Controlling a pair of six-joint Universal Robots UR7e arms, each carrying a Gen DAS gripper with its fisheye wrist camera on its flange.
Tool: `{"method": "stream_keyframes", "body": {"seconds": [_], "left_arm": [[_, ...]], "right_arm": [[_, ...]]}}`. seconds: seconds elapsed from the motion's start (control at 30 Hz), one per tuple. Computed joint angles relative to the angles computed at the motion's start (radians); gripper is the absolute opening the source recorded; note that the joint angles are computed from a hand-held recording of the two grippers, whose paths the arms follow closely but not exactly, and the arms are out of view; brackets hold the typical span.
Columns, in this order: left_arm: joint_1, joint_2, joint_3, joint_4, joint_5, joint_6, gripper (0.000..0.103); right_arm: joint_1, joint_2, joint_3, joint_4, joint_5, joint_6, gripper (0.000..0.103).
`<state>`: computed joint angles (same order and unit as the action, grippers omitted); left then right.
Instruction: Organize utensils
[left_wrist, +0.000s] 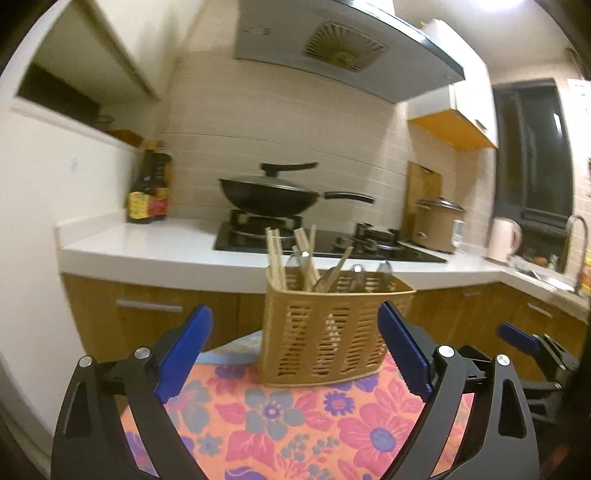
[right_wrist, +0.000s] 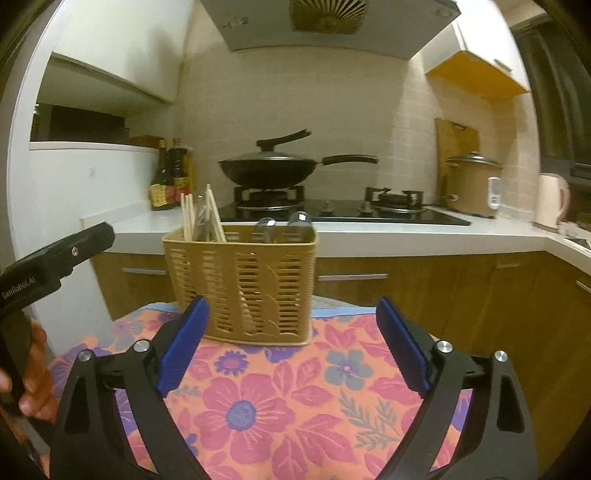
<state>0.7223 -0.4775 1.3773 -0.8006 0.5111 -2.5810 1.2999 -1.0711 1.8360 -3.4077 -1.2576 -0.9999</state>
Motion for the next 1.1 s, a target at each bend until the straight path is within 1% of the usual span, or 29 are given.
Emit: {"method": "stream_keyframes", "body": {"seconds": [0.03, 0.07, 0.13, 0.17, 0.23, 0.3, 0.33, 0.4, 0.5, 0.6, 0.83, 0.9, 0.97, 1.0, 1.1], "left_arm": [[0.000, 0.009, 0.013, -0.067, -0.012, 0.034, 0.088], [0.001, 0.016, 0.018, -0.106, -0.021, 0.061, 0.088], [-0.001, 0.029, 0.013, -0.134, -0.036, 0.107, 0.088], [-0.001, 0.041, 0.008, -0.167, -0.052, 0.154, 0.088], [0.001, 0.059, -0.009, -0.178, -0.074, 0.189, 0.088], [0.004, 0.081, -0.060, -0.079, -0.101, 0.161, 0.088], [0.006, 0.083, -0.068, -0.062, -0.101, 0.153, 0.088], [0.007, 0.081, -0.064, -0.066, -0.110, 0.148, 0.088], [0.010, 0.070, -0.049, -0.094, -0.121, 0.158, 0.089], [0.011, 0.067, -0.043, -0.106, -0.132, 0.163, 0.093], [0.012, 0.069, -0.047, -0.110, -0.135, 0.180, 0.093], [0.013, 0.070, -0.052, -0.086, -0.131, 0.160, 0.093], [0.017, 0.076, -0.081, 0.006, -0.130, 0.083, 0.093], [0.019, 0.078, -0.089, 0.027, -0.130, 0.066, 0.093], [0.019, 0.080, -0.084, -0.003, -0.139, 0.097, 0.093]], "right_arm": [[-0.005, 0.003, 0.006, -0.020, 0.005, 0.004, 0.089], [-0.010, 0.005, 0.010, -0.034, 0.011, 0.006, 0.089], [-0.016, 0.009, 0.009, -0.039, 0.015, 0.009, 0.089], [-0.018, 0.013, 0.008, -0.044, 0.015, 0.011, 0.089], [-0.021, 0.023, 0.000, -0.030, -0.002, 0.013, 0.090], [-0.017, 0.025, -0.015, 0.021, -0.031, 0.007, 0.090], [-0.012, 0.026, -0.024, 0.041, -0.039, 0.009, 0.090], [-0.013, 0.025, -0.026, 0.062, -0.048, 0.006, 0.090], [-0.013, 0.027, -0.021, 0.049, -0.053, 0.003, 0.090], [-0.013, 0.027, -0.020, 0.046, -0.057, 0.006, 0.090], [-0.012, 0.031, -0.027, 0.041, -0.068, 0.022, 0.091], [-0.010, 0.032, -0.036, 0.064, -0.079, 0.026, 0.091], [-0.010, 0.033, -0.041, 0.074, -0.083, 0.033, 0.091], [-0.010, 0.033, -0.042, 0.075, -0.083, 0.035, 0.091], [-0.012, 0.033, -0.042, 0.073, -0.077, 0.036, 0.091]]}}
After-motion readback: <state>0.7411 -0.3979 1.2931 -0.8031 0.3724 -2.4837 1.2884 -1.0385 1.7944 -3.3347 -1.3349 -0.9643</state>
